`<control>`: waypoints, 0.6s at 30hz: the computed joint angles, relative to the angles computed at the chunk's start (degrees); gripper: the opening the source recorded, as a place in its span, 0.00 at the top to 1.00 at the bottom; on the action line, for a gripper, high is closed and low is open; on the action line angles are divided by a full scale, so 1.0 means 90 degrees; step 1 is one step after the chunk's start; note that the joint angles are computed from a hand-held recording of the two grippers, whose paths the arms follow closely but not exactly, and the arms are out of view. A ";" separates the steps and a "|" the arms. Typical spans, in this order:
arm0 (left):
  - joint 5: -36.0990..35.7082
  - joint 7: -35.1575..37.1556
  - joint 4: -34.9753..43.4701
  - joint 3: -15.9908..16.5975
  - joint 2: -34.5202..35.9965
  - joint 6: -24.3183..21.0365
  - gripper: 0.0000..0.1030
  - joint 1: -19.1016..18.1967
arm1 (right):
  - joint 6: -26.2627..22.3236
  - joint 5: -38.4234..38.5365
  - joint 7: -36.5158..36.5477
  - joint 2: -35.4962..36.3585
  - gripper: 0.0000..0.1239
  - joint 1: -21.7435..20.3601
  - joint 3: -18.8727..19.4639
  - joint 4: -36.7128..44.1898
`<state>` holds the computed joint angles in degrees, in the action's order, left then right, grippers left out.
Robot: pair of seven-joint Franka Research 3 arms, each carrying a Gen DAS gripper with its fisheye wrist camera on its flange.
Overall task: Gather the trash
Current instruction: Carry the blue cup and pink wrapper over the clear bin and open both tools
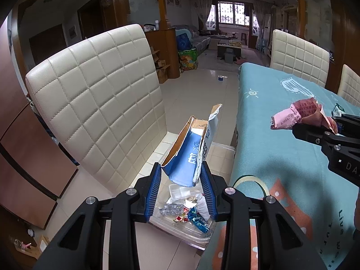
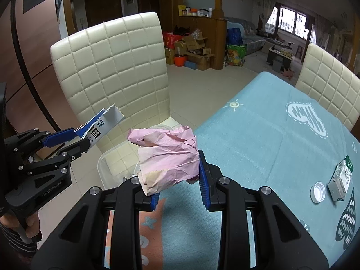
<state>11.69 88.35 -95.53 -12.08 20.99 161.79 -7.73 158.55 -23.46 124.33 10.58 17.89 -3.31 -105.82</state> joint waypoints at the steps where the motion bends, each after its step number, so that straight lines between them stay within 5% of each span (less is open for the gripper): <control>1: -0.0003 0.0020 0.0025 -0.0011 0.0023 -0.0003 0.65 0.0004 | 0.0001 0.0013 -0.0002 0.0004 0.75 -0.0006 -0.0001 -0.0003; 9: 0.0042 0.0029 0.0199 -0.0021 0.0147 -0.0055 0.63 -0.0036 | 0.0023 0.0182 -0.0126 0.0072 0.75 -0.0053 -0.0014 0.0030; 14: 0.0149 -0.0095 0.0252 0.0074 0.0188 -0.0106 0.37 -0.0130 | 0.0031 0.0262 -0.0174 0.0091 0.75 -0.0051 -0.0027 0.0029; 18: 0.0183 -0.0128 0.0202 0.0060 0.0163 -0.0065 0.36 -0.0107 | 0.0036 0.0348 -0.0237 0.0108 0.75 -0.0059 -0.0024 0.0036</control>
